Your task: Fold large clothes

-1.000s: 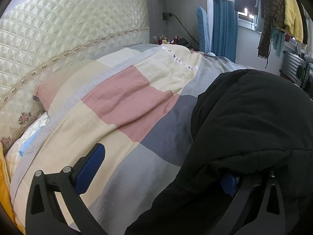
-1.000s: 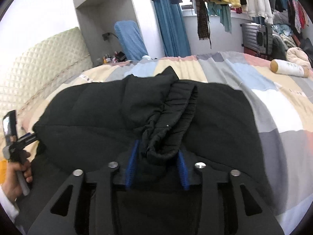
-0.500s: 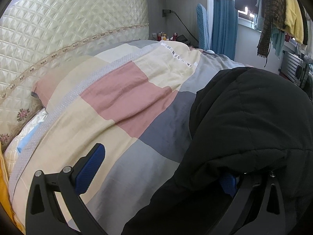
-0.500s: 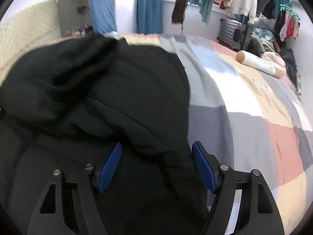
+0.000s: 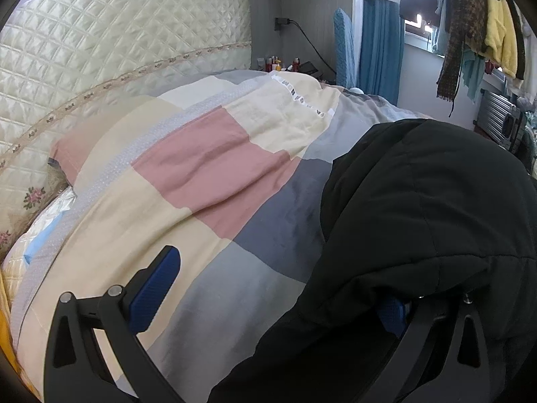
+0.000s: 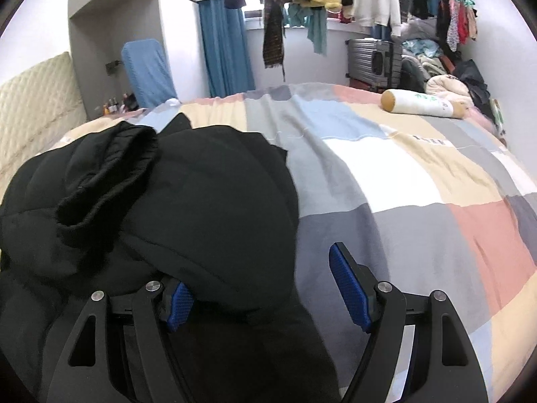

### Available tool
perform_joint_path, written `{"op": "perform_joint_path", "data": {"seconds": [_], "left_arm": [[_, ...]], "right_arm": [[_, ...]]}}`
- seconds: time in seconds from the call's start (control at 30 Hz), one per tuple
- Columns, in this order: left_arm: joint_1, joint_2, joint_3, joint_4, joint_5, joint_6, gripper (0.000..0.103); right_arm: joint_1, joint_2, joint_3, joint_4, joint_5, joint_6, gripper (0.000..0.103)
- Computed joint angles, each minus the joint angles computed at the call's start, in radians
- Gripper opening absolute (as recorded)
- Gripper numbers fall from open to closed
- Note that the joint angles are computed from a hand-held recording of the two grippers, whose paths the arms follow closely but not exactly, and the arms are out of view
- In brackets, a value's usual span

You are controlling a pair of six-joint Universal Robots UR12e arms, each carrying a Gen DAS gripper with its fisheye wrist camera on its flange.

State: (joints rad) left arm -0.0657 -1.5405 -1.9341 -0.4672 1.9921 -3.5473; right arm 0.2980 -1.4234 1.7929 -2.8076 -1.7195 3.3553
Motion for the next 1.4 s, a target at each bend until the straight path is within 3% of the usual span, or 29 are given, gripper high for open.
{"op": "perform_joint_path", "data": {"seconds": [0.2, 0.4, 0.57, 0.67, 0.87, 1.1, 1.3, 1.4], "left_arm": [[0.0, 0.0, 0.003, -0.008, -0.01, 0.004, 0.103], [-0.004, 0.017, -0.001, -0.003, -0.023, 0.014, 0.102], [-0.019, 0.053, -0.014, -0.021, -0.03, 0.023, 0.102], [-0.021, 0.098, -0.03, -0.016, -0.079, 0.002, 0.102], [-0.035, 0.189, -0.033, -0.003, -0.149, 0.066, 0.102], [-0.012, 0.319, 0.001, -0.054, -0.243, 0.091, 0.102], [-0.029, 0.412, 0.044, -0.108, -0.198, 0.138, 0.102], [0.002, 0.469, 0.042, -0.134, -0.25, 0.151, 0.103]], "right_arm": [[-0.028, 0.016, 0.011, 0.027, 0.033, 0.08, 0.079], [-0.001, 0.002, 0.002, 0.047, -0.006, 0.047, 0.079], [0.02, -0.045, 0.015, 0.085, 0.008, 0.092, 0.079], [0.045, -0.075, 0.024, 0.069, 0.01, 0.11, 0.079], [0.103, -0.14, 0.02, 0.047, -0.001, 0.078, 0.08], [0.122, -0.251, 0.023, 0.049, 0.021, 0.058, 0.08], [0.141, -0.333, 0.014, 0.065, -0.016, 0.017, 0.08], [0.129, -0.372, 0.013, 0.129, 0.017, 0.022, 0.08]]}}
